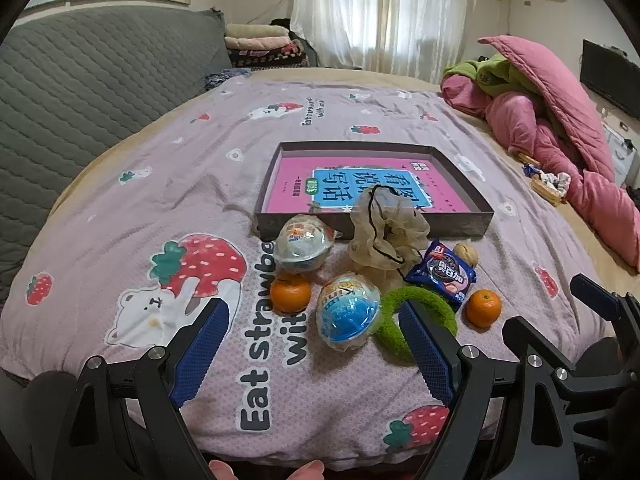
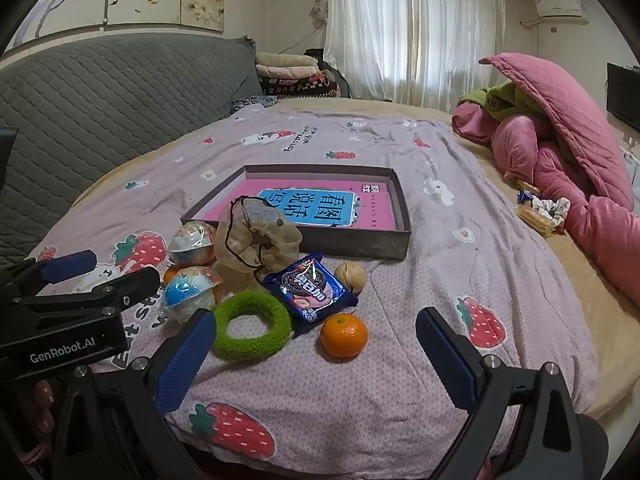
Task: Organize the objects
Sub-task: 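Move left tool to the blue-wrapped egg while right tool moves to a mandarin orange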
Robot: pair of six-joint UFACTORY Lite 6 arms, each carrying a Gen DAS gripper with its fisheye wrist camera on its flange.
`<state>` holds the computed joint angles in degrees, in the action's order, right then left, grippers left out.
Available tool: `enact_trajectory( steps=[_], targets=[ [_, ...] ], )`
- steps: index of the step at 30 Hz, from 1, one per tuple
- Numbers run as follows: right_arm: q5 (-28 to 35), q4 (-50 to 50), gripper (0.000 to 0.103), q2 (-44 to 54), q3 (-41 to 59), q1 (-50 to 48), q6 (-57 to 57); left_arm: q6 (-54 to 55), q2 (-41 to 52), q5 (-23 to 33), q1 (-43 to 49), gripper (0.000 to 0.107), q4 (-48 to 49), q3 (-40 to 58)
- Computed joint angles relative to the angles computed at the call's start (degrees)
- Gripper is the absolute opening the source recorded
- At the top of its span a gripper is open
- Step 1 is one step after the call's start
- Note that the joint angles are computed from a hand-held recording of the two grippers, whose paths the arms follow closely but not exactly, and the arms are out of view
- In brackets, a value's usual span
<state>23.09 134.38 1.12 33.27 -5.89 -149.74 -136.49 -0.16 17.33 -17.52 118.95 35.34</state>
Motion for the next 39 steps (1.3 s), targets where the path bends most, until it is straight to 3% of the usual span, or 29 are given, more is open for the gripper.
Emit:
enact_trajectory(
  steps=[39],
  targets=[
    [1.58, -4.52, 0.101, -2.78, -2.37, -3.58, 2.43, 5.06, -3.04, -0.36, -2.02, 0.087, -5.14, -2.25]
  ],
)
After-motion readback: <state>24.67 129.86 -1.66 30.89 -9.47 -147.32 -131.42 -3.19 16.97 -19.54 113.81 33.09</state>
